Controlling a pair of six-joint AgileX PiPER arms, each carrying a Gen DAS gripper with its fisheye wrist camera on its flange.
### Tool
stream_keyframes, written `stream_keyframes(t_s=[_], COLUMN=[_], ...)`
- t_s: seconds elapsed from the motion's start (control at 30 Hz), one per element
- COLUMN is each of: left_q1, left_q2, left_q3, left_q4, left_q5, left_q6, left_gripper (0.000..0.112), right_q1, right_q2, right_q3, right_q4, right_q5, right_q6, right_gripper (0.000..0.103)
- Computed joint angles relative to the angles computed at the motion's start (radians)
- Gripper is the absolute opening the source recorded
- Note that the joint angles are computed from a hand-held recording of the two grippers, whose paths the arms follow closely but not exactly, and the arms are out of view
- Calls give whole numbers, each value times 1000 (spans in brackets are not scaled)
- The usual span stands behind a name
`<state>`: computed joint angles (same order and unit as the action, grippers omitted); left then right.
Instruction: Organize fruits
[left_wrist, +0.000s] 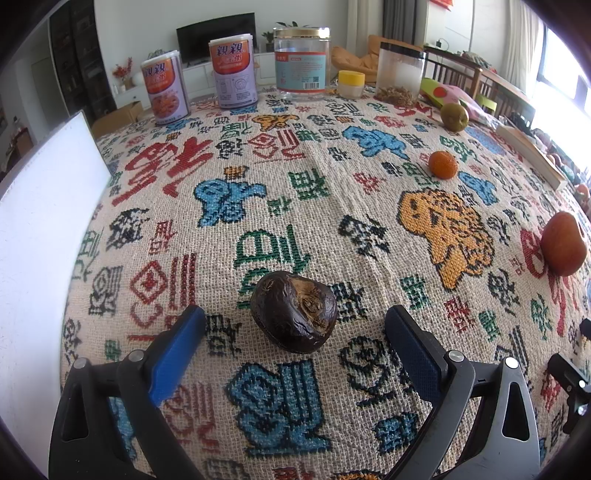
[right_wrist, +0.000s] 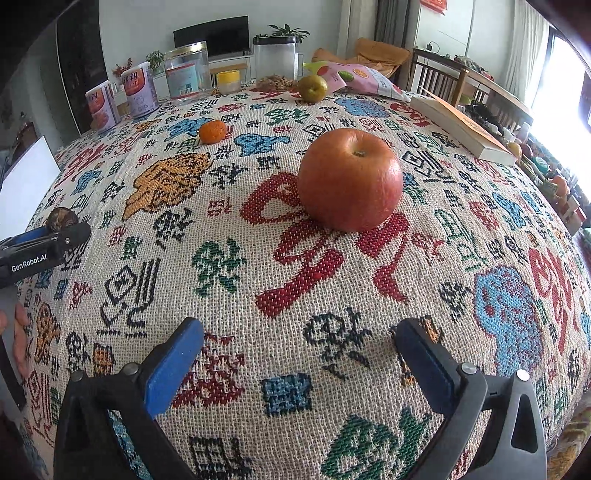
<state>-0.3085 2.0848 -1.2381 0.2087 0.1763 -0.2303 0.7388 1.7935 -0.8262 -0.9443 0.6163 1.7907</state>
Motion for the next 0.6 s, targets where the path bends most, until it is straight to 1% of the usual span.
stream_keyframes(t_s=[0.07, 0.2, 0.6], left_q1=[1, 1, 4], left_q2=[0, 1, 3], left_q3=[-1, -2, -3], left_q4=[6, 12, 0], left_q5=[2, 2, 2], left_q6=[-5, -11, 3], left_gripper=[100, 100, 101], right_q1=[12, 10, 11], right_q2=[12, 32, 30], right_q3=[8, -17, -15], right_q4=[-51, -50, -50], right_q5=[-6, -1, 0], right_q6=[47, 43, 44], right_gripper=[103, 103, 103])
